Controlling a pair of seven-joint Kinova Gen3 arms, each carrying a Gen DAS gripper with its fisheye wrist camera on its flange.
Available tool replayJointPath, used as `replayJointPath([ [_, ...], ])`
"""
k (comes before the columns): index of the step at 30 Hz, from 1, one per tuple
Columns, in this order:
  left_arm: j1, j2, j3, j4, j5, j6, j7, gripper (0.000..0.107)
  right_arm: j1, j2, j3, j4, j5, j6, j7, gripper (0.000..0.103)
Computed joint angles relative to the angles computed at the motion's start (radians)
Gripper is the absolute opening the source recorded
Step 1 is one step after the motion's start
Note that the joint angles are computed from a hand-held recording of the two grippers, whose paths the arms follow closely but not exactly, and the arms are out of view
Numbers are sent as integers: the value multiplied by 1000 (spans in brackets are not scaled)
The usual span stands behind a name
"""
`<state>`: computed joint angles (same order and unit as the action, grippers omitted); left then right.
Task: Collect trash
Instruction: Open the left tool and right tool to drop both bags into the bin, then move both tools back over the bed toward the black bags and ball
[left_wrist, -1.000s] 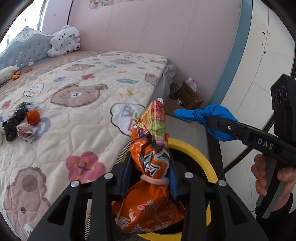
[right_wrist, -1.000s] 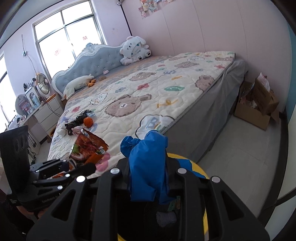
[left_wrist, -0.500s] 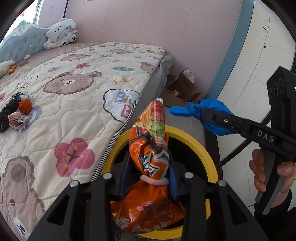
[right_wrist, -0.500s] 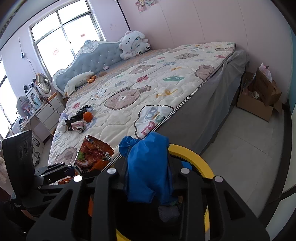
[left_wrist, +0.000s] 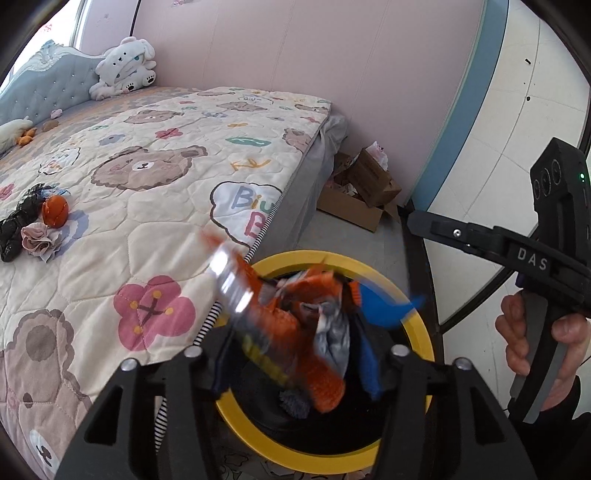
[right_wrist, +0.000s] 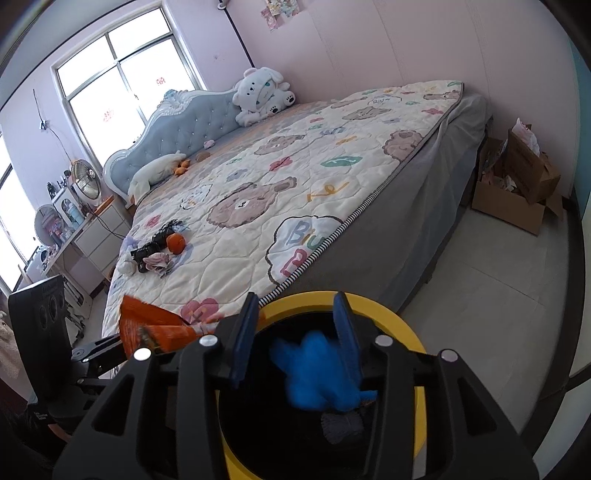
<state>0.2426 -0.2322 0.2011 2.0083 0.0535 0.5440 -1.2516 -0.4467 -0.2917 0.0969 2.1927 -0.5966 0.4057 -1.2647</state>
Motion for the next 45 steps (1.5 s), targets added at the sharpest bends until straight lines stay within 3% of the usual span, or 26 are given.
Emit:
replayJointPath([
  [8, -5, -18, 4, 6, -6, -8, 3, 69, 8, -28, -16, 6, 38, -34, -49, 44],
  [26, -91, -89, -6, 10, -62, -5, 54, 76, -55, -12, -30, -26, 114, -87, -138, 49],
  [37, -205, -155, -96, 16, -86, 9, 11, 84, -109, 114, -104, -150, 124, -138, -150, 53],
  [42, -287, -176, -132, 15, -121, 14, -10, 87, -108, 195, -170, -232, 121, -154, -138, 57],
  [45, -309, -175, -187, 9, -114, 19, -44, 87, -89, 247, -229, -289, 154, -157, -159, 59],
])
